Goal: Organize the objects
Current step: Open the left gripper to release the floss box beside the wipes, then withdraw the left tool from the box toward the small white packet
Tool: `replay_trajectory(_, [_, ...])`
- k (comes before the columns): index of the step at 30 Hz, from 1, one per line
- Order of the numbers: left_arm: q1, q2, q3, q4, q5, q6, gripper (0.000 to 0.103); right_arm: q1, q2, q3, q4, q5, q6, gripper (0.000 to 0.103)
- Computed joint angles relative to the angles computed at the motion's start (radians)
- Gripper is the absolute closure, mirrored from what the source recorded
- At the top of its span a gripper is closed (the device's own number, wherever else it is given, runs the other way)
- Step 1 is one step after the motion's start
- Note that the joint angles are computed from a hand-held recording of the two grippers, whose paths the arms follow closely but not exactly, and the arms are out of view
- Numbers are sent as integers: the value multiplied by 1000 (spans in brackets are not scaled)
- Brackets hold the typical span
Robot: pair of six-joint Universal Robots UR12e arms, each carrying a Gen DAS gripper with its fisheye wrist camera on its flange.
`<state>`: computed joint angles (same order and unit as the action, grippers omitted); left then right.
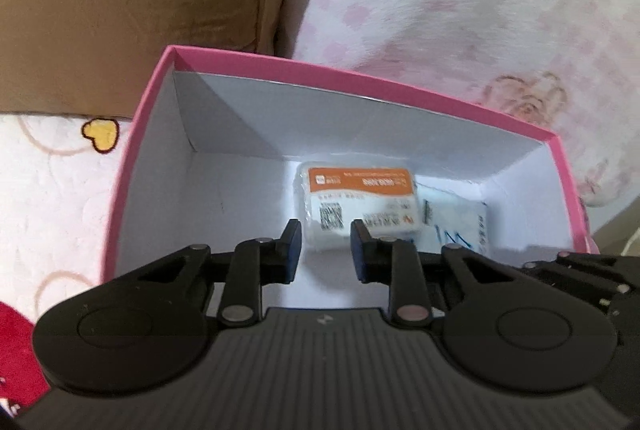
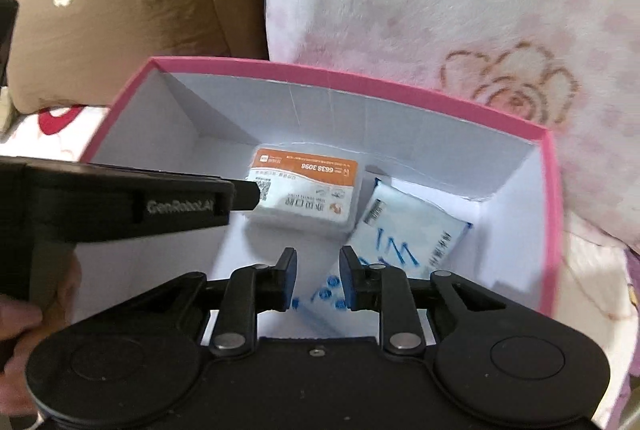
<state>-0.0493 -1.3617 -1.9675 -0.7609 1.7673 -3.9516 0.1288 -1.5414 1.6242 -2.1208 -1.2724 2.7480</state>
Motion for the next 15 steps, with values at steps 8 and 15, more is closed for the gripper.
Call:
replay_trajectory(8, [-58, 59, 38, -107, 15, 74, 69, -24, -90, 36, 6, 46, -54, 67])
replay_trajectory(15, [-140, 120, 94, -198, 54, 114, 56, -43, -173, 33, 75, 64, -111, 60])
